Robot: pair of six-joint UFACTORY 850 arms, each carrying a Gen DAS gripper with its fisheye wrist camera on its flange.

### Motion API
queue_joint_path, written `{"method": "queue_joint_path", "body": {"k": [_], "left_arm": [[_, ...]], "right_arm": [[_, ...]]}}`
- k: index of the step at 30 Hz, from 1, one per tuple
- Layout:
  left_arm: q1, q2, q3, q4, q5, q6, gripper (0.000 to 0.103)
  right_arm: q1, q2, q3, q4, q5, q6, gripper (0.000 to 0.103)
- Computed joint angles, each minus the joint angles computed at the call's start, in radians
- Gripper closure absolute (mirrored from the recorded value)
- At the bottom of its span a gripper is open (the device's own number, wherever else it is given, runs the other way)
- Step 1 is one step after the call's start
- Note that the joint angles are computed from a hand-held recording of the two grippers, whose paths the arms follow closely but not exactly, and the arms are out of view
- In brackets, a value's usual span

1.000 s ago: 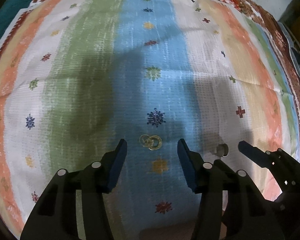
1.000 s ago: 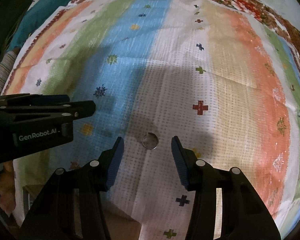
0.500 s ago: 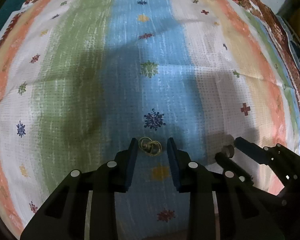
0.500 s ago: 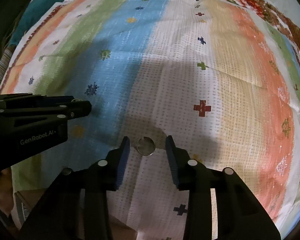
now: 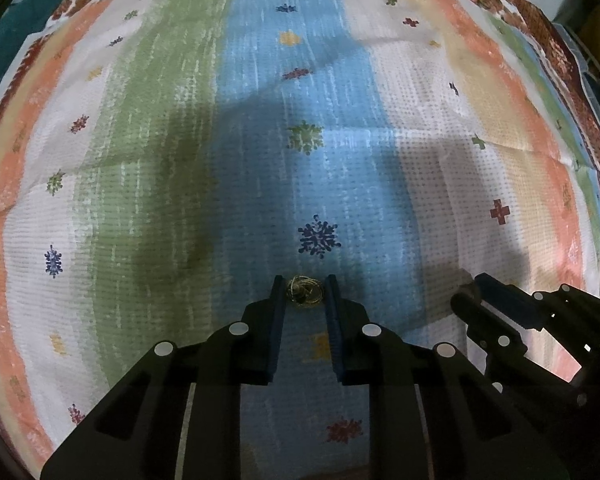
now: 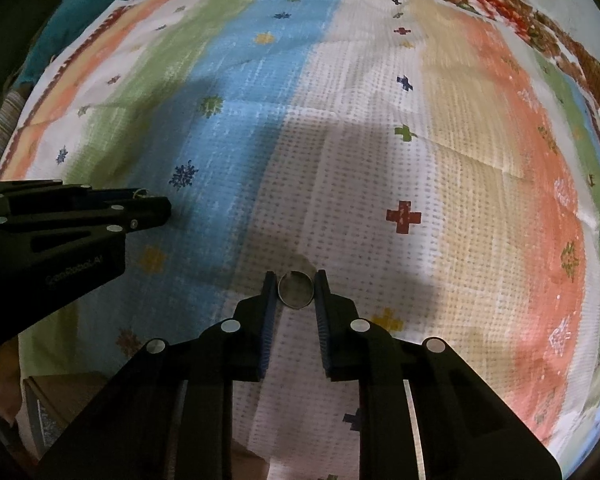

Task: Organize jewelry
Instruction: 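Close left tool on the gold ring while right tool grasps the clear ring, then lift both rings and carry them over the silver tin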

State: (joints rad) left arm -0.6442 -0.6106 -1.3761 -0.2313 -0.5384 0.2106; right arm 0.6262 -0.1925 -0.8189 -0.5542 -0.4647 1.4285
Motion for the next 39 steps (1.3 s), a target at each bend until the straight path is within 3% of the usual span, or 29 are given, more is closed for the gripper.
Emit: {"method": "queue_joint_path", "body": {"k": [20, 39], "left_arm": [[0.006, 0.144, 0.118, -0.043, 0.037, 0.03, 0.084], [0.013, 0.296, 0.236, -0.139, 0.077, 0.089, 0.084]], "right_arm": [[0.094, 0.055, -0.013, -0.118, -0.098, 0.115, 0.083], [0.172, 0.198, 0.054, -0.211, -0.139, 0.334, 0.084]]}}
